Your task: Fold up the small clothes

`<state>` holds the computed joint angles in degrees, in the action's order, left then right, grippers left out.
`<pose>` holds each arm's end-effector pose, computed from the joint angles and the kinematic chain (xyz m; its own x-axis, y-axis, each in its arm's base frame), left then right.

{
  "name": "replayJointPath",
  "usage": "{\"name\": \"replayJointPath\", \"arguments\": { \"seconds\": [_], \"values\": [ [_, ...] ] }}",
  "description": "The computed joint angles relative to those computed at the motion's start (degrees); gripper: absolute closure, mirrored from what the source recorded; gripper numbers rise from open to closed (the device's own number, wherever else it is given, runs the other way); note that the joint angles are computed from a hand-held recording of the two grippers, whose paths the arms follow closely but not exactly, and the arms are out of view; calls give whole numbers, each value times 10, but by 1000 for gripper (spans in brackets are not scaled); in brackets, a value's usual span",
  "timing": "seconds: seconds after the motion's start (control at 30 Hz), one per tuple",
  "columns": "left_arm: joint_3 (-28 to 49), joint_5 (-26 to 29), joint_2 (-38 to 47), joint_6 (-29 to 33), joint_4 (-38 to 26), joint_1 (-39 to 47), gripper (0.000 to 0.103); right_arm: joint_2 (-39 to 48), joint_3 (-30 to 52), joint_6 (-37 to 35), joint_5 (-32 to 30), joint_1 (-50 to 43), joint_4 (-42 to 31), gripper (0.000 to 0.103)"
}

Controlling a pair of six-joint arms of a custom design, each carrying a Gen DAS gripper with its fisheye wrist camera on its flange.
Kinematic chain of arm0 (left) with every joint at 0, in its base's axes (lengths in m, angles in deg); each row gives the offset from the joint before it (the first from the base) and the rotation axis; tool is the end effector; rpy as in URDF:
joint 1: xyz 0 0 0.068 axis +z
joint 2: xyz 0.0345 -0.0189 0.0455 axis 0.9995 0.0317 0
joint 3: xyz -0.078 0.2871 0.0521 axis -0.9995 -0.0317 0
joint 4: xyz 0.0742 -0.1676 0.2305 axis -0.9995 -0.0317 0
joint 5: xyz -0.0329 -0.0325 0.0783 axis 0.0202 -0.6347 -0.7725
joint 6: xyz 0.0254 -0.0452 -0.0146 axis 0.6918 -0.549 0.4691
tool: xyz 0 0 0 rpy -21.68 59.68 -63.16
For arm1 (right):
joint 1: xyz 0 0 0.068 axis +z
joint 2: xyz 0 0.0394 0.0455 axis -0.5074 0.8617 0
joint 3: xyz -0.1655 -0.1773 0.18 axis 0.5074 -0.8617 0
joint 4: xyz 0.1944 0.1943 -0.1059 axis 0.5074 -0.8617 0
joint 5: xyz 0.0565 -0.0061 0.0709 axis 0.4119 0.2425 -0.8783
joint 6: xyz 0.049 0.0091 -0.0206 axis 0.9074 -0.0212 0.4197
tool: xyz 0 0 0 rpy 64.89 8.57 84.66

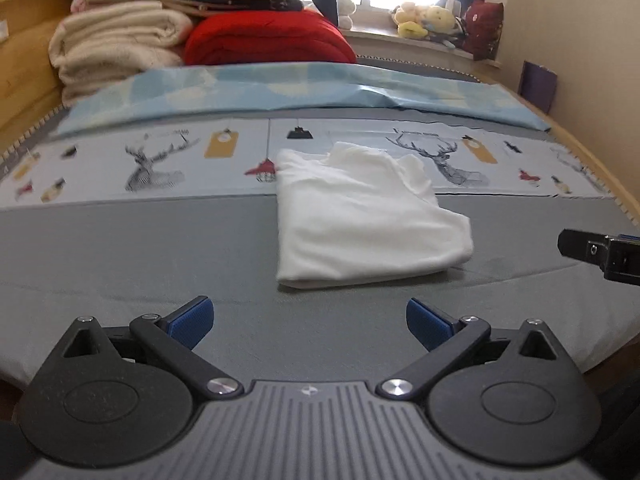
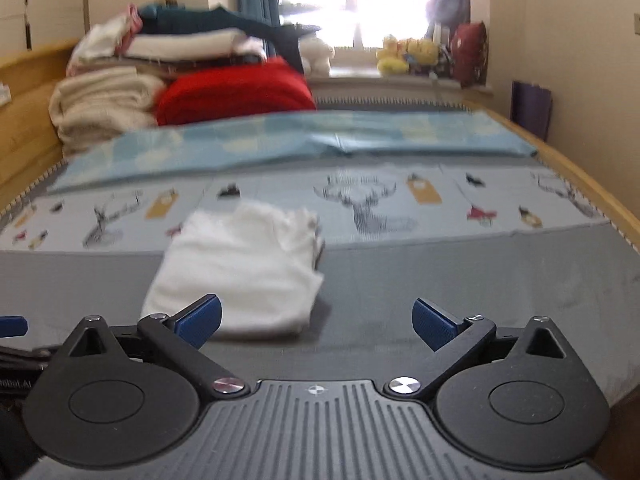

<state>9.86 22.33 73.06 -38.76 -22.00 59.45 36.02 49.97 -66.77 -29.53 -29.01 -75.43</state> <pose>0.3064 -0.1541 0.2809 -0.6733 -0.0315 -0.7387 -0.0106 0.9994 -0.0329 0.3134 0.0087 0.2977 -0.5426 -0.0284 -0.8395 -0.0472 0.9989 -0.0033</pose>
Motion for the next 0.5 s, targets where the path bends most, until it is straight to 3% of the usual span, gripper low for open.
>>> {"name": "replayJointPath", "arguments": {
  "seconds": [0.27,0.5],
  "values": [
    [1,14,11,-14,11,6,0,21,9,45,6,23,-34,2],
    [6,42,19,-26,14,18,1,29,5,-3,24,63,-25,2]
  ]
}}
